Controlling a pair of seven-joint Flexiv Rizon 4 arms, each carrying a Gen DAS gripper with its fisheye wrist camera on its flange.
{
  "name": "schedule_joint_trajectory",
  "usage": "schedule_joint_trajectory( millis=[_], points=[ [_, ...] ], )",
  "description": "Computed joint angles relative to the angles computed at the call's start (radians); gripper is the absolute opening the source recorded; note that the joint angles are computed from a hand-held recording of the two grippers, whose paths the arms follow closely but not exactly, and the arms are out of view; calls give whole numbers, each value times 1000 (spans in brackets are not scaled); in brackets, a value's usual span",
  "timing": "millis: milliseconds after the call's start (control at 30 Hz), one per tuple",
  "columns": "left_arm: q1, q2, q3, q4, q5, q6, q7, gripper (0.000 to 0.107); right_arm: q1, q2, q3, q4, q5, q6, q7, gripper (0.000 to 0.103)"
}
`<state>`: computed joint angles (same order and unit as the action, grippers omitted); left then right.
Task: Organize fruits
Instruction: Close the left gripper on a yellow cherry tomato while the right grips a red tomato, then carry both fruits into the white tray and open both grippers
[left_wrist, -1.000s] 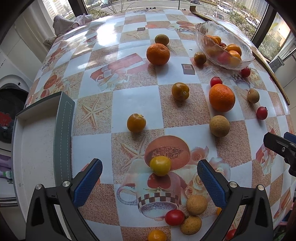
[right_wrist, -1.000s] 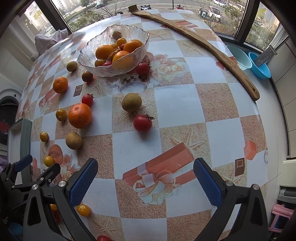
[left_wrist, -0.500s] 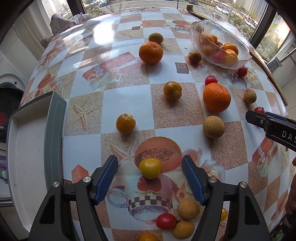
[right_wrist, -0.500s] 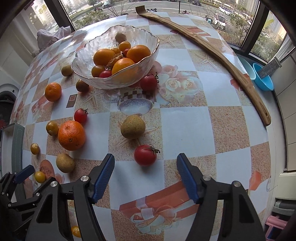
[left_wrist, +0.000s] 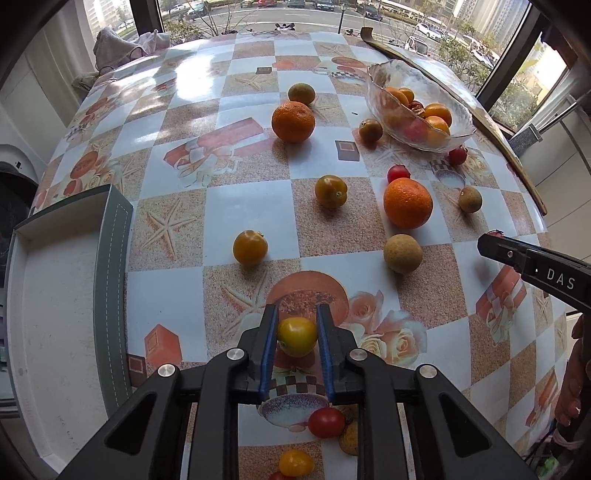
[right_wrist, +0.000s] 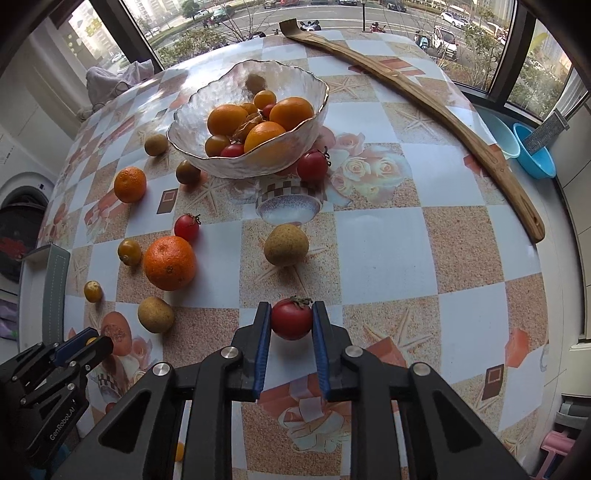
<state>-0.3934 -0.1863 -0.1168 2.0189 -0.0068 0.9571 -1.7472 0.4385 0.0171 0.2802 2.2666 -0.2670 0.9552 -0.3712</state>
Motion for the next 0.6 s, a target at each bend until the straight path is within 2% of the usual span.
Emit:
schedule_joint_trajectory(
  millis=[333,600],
  points=[
    [37,90,9,64,-66,-9,80,22,36,39,31,-30,49,-27,15,24],
    [92,179,44,138,-101,-19,120,22,95,-51,41,-150,50,-27,-8,24]
  ],
)
